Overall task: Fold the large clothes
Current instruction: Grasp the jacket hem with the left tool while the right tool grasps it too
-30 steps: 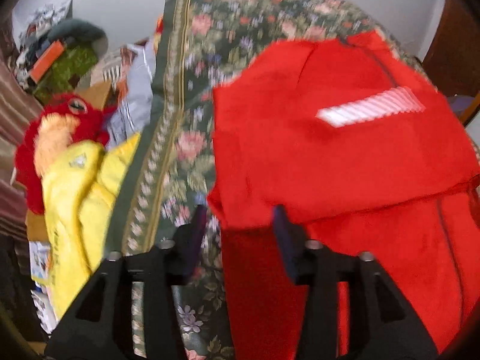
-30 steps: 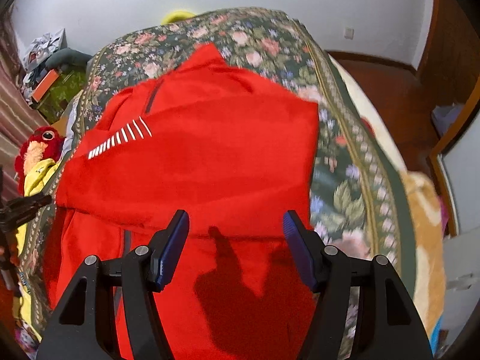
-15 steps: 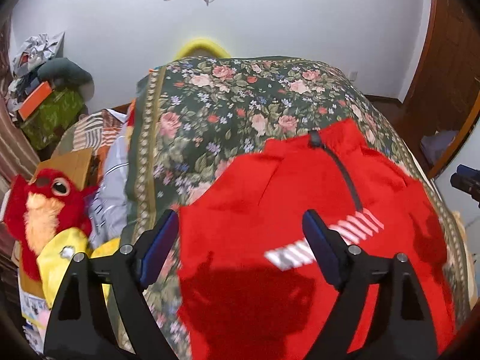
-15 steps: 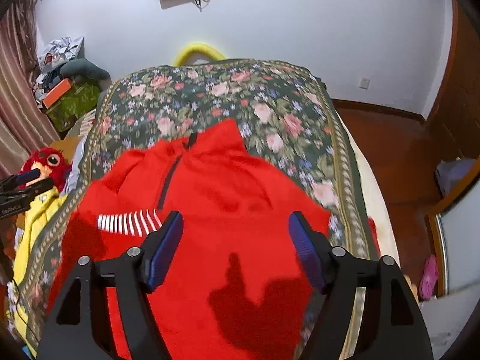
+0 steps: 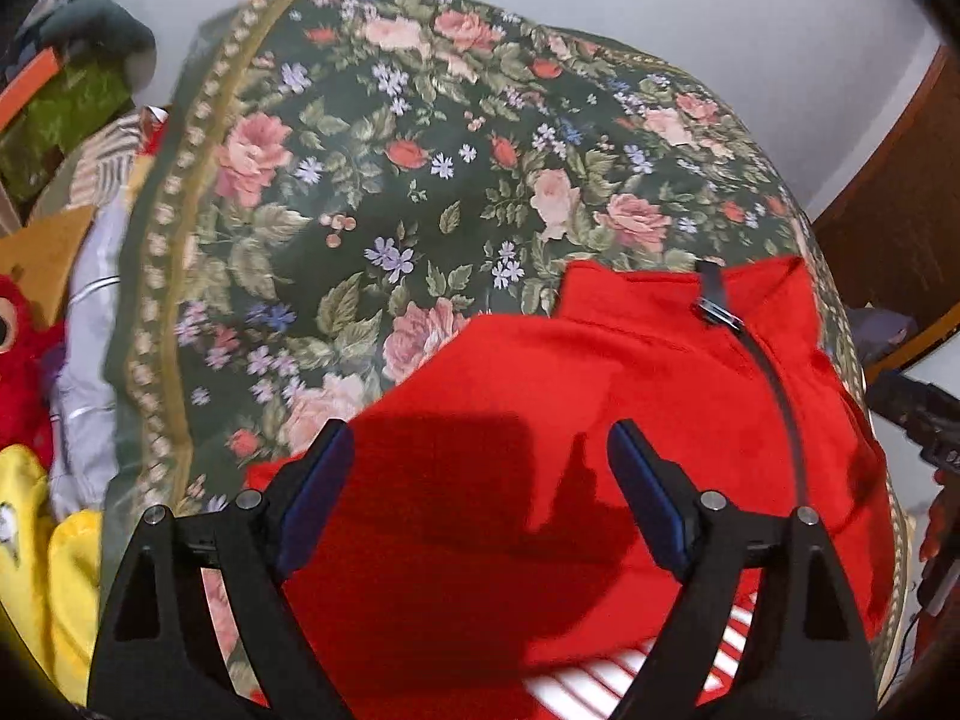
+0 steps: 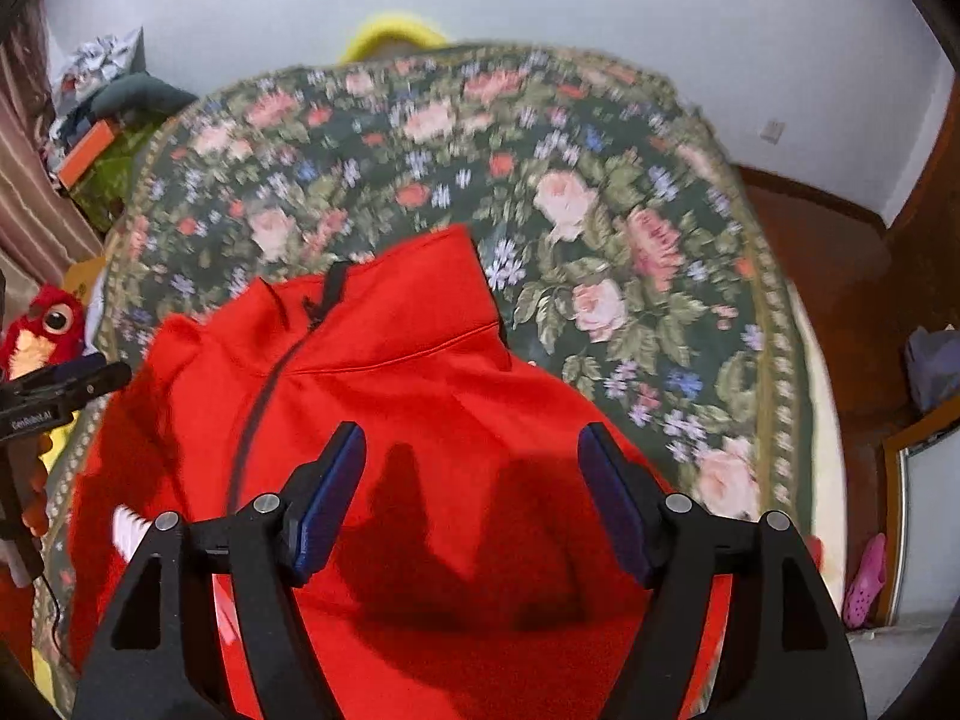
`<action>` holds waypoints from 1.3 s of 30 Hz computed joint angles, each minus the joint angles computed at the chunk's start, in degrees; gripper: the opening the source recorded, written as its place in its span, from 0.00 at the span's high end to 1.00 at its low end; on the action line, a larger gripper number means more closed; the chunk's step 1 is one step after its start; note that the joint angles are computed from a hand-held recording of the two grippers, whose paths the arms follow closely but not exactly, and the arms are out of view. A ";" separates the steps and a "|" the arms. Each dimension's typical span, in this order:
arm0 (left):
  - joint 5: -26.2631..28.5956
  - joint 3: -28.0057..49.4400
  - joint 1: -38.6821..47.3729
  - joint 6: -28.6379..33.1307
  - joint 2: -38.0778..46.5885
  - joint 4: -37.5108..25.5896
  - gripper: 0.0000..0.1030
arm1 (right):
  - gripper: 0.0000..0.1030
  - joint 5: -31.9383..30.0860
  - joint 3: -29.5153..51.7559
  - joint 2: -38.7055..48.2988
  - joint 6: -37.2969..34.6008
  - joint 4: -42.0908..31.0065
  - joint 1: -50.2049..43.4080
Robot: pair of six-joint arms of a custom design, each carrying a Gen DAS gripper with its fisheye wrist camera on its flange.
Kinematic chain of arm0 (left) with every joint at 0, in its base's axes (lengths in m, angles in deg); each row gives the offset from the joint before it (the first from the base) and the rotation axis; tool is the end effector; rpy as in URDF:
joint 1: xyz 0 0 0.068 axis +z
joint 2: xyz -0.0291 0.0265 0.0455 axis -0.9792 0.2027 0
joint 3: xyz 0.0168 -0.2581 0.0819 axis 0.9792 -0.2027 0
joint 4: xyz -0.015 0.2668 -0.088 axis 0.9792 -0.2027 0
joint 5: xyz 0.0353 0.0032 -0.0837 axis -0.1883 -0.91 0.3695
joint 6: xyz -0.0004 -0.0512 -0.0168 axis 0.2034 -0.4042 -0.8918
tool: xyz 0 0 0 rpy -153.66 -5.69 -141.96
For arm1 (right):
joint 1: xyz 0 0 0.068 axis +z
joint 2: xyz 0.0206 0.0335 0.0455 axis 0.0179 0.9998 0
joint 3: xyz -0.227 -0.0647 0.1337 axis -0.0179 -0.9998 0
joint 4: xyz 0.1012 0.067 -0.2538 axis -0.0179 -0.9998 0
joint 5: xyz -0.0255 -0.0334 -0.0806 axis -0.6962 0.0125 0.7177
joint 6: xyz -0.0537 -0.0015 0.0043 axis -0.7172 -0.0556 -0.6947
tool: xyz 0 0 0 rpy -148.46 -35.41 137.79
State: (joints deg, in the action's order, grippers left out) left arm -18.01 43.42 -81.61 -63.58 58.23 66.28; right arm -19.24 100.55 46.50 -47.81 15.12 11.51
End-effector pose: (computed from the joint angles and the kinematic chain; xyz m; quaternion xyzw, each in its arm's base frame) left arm 0.2397 -0.0128 0.1225 -0.1565 0.9535 -0.0413 0.2541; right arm 0.2624 0.0582 0.2018 -0.2425 0.9403 0.1220 0.2054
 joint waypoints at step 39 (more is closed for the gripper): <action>-18.53 0.15 -41.07 -19.20 -33.22 -31.69 0.95 | 0.97 -19.90 1.08 -26.86 -14.49 -31.03 -9.50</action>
State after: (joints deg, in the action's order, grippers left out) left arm -36.55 43.57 -122.68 -82.77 25.01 34.59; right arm -39.14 101.62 19.64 -62.30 -15.91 2.00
